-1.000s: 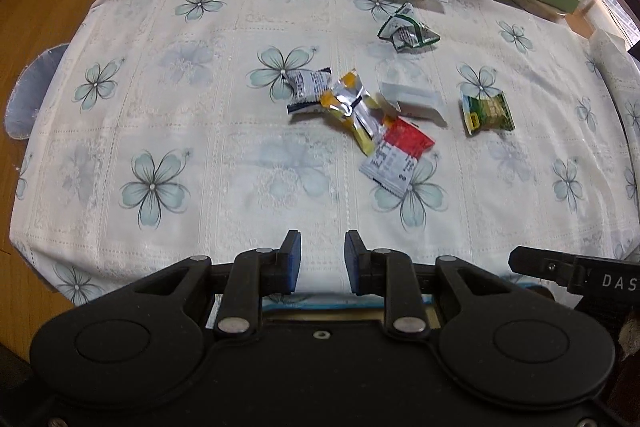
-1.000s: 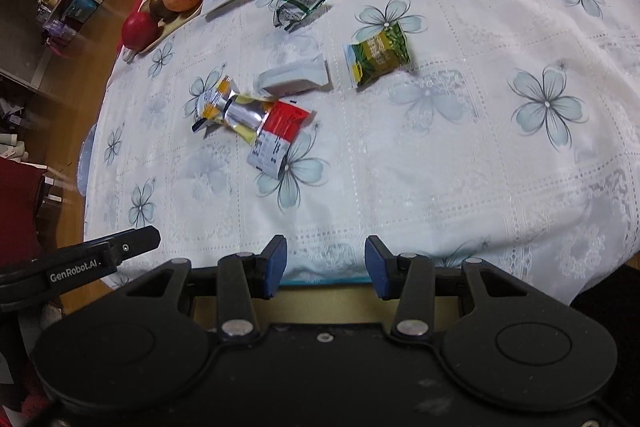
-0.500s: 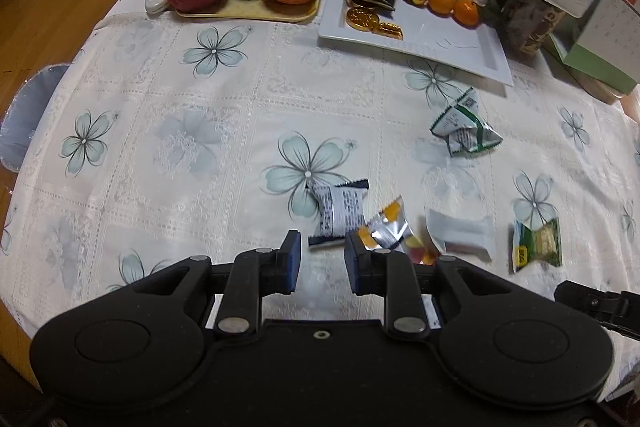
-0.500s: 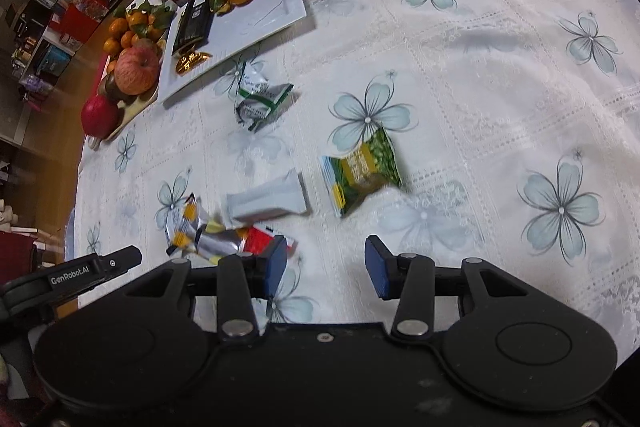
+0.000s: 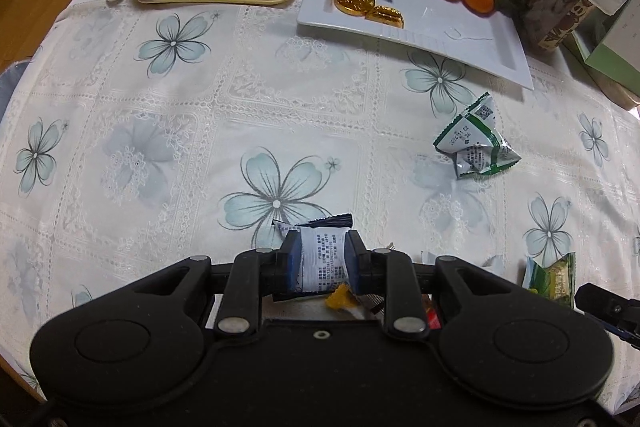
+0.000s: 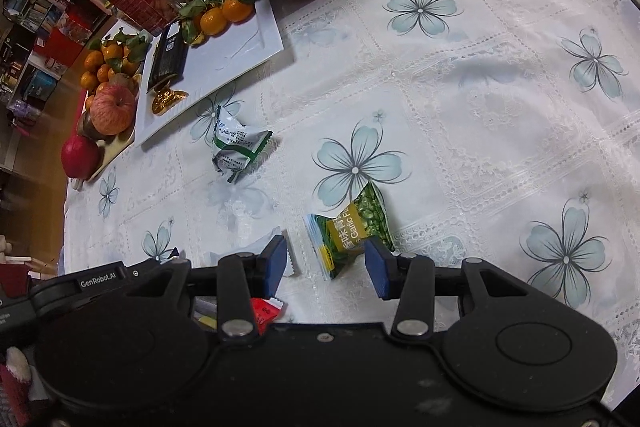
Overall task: Organize snacks
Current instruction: 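Move left tool to the white-and-navy packet while right tool approaches the green garlic packet, then close left tool on the white-and-navy packet while right tool closes on the green garlic packet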
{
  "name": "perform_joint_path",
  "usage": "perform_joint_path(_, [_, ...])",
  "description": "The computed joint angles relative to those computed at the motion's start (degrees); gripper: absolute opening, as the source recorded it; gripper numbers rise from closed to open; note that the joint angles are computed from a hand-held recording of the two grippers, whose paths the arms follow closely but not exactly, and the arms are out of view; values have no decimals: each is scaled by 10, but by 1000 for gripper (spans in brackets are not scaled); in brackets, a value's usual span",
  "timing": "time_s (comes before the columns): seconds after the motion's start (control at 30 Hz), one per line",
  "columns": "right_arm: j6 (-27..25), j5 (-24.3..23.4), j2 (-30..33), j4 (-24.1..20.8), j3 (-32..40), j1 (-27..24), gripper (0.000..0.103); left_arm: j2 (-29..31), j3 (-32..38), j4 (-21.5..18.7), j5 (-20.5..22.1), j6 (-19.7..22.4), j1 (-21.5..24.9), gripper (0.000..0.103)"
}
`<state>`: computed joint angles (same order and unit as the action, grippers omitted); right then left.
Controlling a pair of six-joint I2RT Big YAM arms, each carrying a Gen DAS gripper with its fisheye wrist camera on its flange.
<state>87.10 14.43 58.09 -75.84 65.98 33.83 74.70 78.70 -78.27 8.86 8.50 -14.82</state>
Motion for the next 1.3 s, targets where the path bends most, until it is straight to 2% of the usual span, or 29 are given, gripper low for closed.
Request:
perform_joint_path(0.3, [12,-8,-1,3,-8,-18,46,-4,-6,12,-20,-4,-7,34])
perform_joint_path(0.77, [24,-73,15,40,-27,-41,46,2,0,3,-12,-10,-2,34])
perform_joint_path(1.1, [37,-58,18,77,-38,-48,47,2,-5,7,-14,-14,-5,35])
perform_joint_path(1.3, [38,-40,39,67,-31,-47,47,6,-3,7,-12,-27,-2,38])
